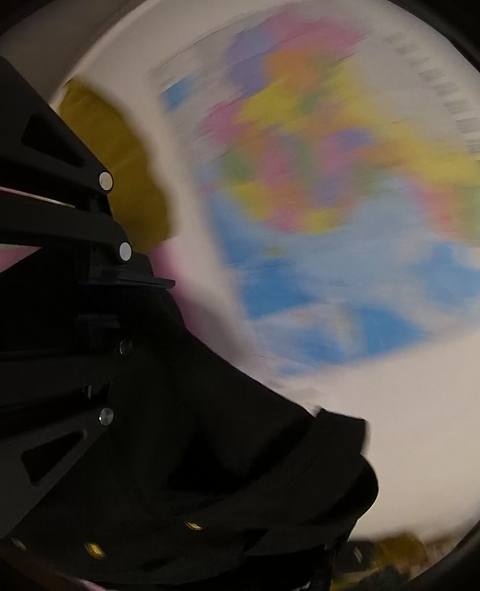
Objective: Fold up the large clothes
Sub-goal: 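Lift the black jacket with both grippers and shake it out, then lay the black jacket flat on the bed, buttons up, with both grippers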
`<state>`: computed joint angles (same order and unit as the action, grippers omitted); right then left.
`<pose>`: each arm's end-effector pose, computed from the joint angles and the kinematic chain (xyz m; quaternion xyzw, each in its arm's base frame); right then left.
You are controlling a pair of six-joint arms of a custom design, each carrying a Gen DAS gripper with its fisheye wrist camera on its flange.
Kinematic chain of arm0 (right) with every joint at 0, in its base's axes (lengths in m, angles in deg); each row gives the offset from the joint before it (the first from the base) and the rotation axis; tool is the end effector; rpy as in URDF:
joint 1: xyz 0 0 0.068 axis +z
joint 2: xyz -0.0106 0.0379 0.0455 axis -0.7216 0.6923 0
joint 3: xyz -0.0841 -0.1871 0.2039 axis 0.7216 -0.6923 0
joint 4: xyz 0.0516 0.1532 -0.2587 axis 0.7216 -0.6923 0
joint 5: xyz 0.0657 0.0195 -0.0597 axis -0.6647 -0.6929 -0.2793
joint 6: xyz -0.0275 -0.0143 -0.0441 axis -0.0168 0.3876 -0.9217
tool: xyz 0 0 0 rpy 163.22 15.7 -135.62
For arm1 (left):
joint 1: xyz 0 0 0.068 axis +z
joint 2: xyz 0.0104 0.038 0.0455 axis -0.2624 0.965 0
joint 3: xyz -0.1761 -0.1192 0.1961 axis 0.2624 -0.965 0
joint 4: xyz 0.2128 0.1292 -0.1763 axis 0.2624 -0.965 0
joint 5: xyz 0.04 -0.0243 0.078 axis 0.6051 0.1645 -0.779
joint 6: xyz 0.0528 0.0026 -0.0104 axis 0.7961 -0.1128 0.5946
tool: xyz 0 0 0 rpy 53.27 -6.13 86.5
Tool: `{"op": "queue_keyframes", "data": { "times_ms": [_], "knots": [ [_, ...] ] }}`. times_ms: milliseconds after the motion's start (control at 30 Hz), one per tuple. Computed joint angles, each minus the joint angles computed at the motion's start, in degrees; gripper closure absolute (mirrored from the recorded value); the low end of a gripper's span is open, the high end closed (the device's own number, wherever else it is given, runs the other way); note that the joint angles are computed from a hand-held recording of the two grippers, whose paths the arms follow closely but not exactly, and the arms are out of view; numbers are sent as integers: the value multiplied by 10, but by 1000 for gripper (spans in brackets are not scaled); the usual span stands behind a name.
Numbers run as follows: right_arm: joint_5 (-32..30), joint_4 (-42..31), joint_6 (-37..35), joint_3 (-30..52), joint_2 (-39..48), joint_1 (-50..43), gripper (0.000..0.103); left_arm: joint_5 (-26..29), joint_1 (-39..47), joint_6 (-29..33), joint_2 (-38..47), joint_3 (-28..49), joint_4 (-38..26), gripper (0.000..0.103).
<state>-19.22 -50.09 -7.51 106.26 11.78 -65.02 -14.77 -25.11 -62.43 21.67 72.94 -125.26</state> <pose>0.2041 -0.0479 0.4681 -0.0588 0.8345 0.1551 0.5255 0.2776 -0.0508 0.3834 0.2498 0.8514 0.0150 0.4609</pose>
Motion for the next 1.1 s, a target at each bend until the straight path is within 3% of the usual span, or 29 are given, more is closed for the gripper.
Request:
{"op": "queue_keyframes", "data": {
  "times_ms": [100, 200, 433, 533, 633, 700, 733, 767, 867, 900, 1000, 1100],
  "knots": [
    [109, 71, 13, -54, 102, 90, 99, -66, -8, -46, 151, -13, 74, 95],
    [157, 119, 18, -67, 185, 130, 99, -87, -5, -77, 270, 5, 121, 95],
    [115, 161, 39, 3, 289, 100, 100, -17, 31, -87, 363, 116, 95, 95],
    [133, 187, 66, 29, 336, 109, 100, -14, 34, -90, 415, 178, 79, 95],
    [158, 159, 59, 59, 389, 121, 99, -42, 29, -93, 484, 234, 47, 92],
    [202, 138, 56, 69, 417, 131, 90, -65, 27, -104, 512, 248, 50, 89],
    [202, 122, 71, 74, 422, 127, 80, -73, 26, -106, 519, 251, 54, 85],
    [195, 111, 78, 73, 417, 121, 64, -82, 27, -107, 525, 254, 55, 80],
    [179, 133, 55, 7, 323, 86, 41, -66, 44, -98, 506, 240, 71, 64],
    [174, 126, 43, -14, 286, 72, 36, -49, 52, -95, 496, 234, 70, 63],
    [95, 60, -27, -82, 165, 12, 32, 32, 85, -63, 441, 189, 81, 54],
    [65, -35, -119, -164, 34, -39, 26, 82, 110, -13, 376, 124, 99, 45]
  ]
}}
